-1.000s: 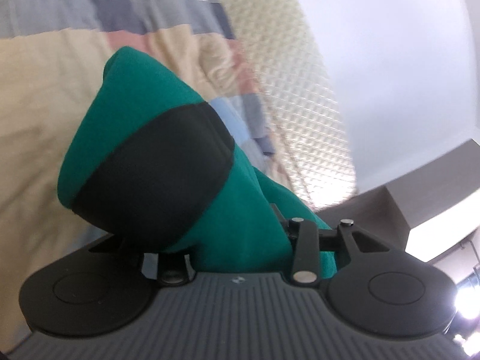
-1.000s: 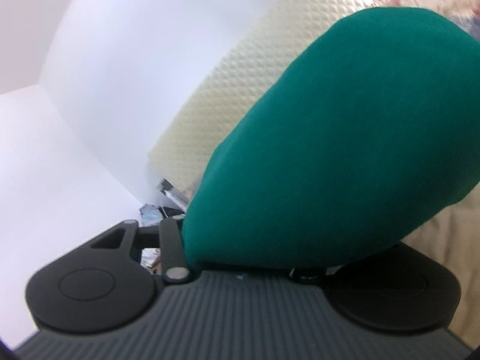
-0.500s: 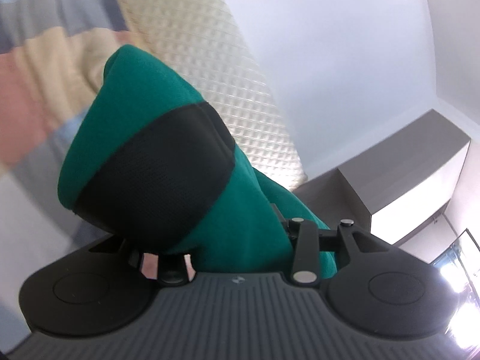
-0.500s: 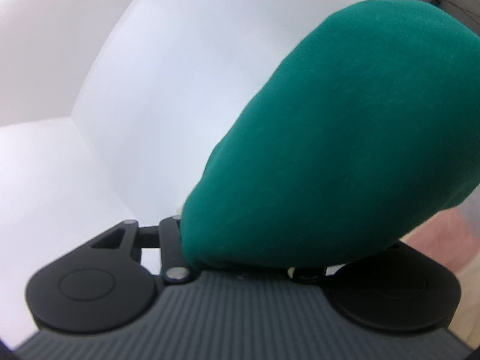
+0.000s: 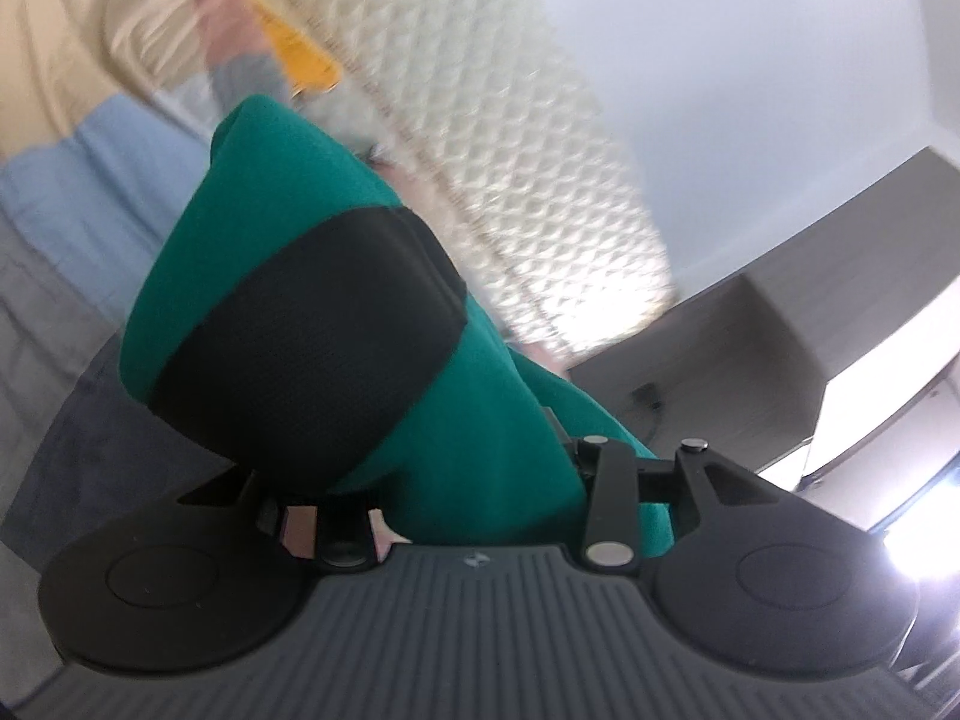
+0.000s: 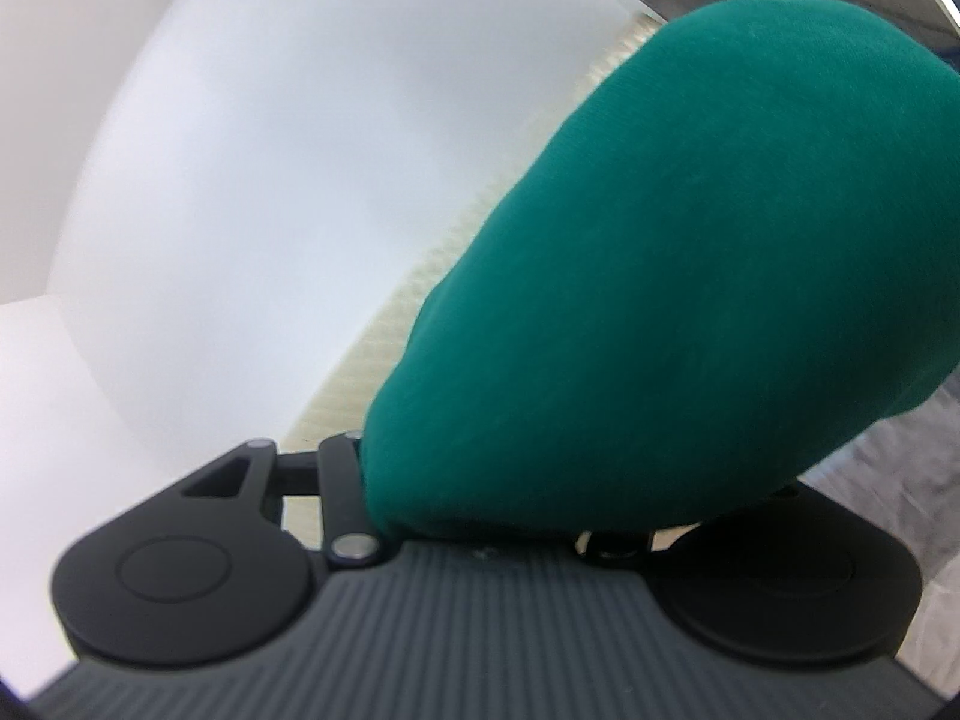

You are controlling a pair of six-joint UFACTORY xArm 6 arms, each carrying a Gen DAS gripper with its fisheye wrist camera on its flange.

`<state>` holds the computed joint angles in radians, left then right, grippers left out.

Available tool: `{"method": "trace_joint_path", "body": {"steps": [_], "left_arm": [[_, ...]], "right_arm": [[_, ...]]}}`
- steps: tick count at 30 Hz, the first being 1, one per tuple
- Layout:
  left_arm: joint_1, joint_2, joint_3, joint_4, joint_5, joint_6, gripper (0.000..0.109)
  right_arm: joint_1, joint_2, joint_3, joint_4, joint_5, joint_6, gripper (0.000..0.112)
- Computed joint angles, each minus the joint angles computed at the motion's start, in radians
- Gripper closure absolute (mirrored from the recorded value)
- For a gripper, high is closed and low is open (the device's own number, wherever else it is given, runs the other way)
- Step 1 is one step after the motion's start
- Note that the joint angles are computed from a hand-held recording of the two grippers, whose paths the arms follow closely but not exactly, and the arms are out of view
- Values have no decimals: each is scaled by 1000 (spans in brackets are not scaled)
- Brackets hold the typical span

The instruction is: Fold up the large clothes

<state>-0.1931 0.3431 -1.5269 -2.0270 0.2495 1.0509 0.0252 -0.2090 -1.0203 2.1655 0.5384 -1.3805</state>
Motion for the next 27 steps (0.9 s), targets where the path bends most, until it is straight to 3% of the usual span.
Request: {"method": "trace_joint_path", "body": {"steps": [5,8,11,14,16,20,22,25,27], "left_arm": [[15,104,2,108,33,-14,64],[40,103,77,-16,113,154,63],[39,101,114,-129,140,322,62],[54,139,114,-171,170,357,61],[53,144,133,-210,173,409,59],[36,98,203,-315,169,531,57],[25,74,243,-397,173,613,56],[4,28,306,-496,168,708,55],[-18,31,278,-496,128,690,55]], "right_arm": [[2,121,8,-2,-13,-2,58],[-7,148,64,21,16,-30,58],[-6,136,144,100,57,-77,58],[-20,112,229,140,107,-115,58],[-89,63,327,88,161,-94,57],[-108,81,384,119,202,-101,55],[-178,-2,471,61,255,-55,55],[-181,0,478,102,278,-137,54],[-99,148,327,223,240,-171,54]]}}
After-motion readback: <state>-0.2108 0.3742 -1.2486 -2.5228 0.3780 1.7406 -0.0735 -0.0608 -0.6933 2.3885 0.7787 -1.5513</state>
